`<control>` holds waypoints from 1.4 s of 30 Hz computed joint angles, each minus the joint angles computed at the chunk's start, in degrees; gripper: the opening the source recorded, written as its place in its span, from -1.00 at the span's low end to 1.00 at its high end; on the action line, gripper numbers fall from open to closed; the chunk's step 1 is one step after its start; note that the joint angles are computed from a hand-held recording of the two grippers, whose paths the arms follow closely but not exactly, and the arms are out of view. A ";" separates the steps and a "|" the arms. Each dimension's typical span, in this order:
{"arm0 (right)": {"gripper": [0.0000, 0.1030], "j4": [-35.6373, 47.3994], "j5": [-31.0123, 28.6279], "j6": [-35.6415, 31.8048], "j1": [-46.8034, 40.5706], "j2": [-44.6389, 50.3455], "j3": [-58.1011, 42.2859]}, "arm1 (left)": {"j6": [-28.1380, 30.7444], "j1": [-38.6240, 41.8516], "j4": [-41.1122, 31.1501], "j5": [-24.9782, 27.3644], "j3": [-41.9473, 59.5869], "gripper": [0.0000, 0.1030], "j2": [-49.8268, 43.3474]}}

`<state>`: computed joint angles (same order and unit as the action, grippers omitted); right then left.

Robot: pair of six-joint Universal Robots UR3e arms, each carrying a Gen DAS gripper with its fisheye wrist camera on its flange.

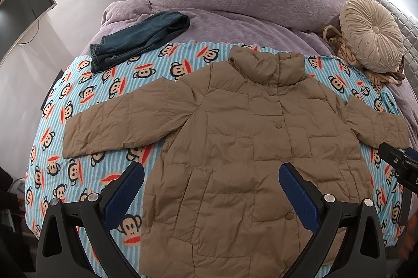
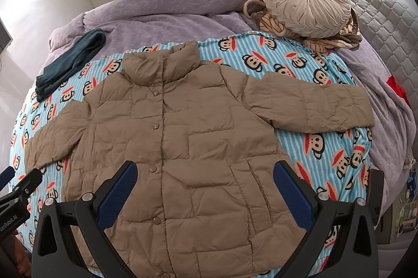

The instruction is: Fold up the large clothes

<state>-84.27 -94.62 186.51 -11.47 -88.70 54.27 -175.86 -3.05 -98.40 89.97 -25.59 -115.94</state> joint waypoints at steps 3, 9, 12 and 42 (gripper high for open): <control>1.00 0.04 0.00 0.10 0.02 0.00 -0.05 | 0.05 -0.01 0.12 -0.02 -0.13 1.00 0.06; 1.00 0.16 0.12 -0.06 -0.13 -0.11 -0.13 | 0.09 0.05 0.06 -0.03 -0.09 1.00 0.05; 1.00 -0.38 -0.17 0.33 0.42 -0.03 0.35 | 0.15 0.14 0.29 -0.10 -0.69 1.00 0.38; 1.00 -0.13 0.04 0.14 0.22 0.01 0.12 | 0.46 0.65 1.41 -0.42 -3.30 1.00 1.63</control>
<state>-84.40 -94.58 186.65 -11.25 -88.69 54.39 -175.40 -2.40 -96.99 89.55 -28.89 -114.31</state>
